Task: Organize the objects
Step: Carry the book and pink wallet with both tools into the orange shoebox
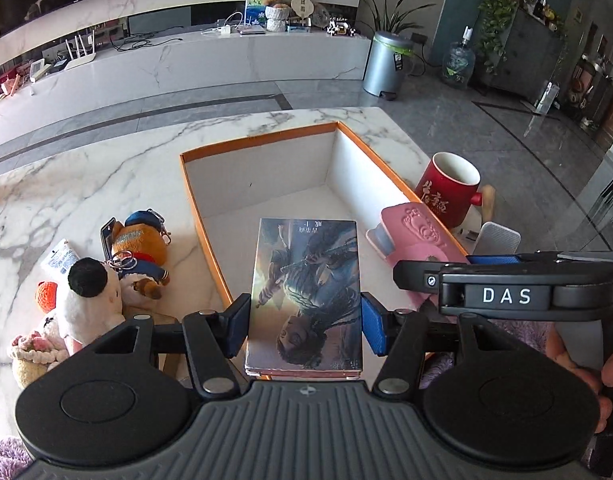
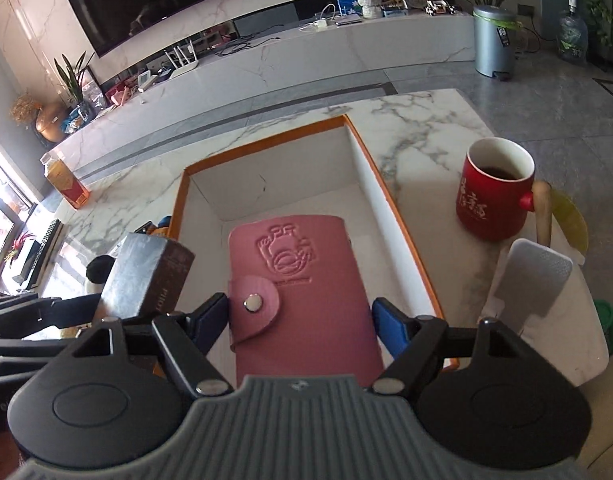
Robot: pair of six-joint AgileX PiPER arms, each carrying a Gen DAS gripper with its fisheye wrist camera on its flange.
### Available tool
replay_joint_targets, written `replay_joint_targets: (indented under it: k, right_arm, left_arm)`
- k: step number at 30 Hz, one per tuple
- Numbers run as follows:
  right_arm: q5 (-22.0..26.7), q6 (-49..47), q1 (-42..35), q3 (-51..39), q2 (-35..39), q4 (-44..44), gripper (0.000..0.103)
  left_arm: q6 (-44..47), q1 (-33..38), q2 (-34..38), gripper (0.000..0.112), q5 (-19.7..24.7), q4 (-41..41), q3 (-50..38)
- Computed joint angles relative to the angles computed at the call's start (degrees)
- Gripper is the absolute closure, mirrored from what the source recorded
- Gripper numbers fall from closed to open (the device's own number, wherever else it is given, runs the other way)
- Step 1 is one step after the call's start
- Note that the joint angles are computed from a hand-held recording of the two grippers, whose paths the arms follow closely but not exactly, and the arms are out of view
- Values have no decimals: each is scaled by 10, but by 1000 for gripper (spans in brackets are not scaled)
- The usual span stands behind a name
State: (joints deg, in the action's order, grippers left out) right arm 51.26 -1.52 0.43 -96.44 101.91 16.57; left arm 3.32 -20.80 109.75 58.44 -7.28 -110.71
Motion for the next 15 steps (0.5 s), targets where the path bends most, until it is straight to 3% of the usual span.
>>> replay_joint_targets:
  k: [15]
  right_arm:
    - [10,-52,0,-8,49,19,24]
  left_arm:
    - [-43,-72,46,46,20,122,-14]
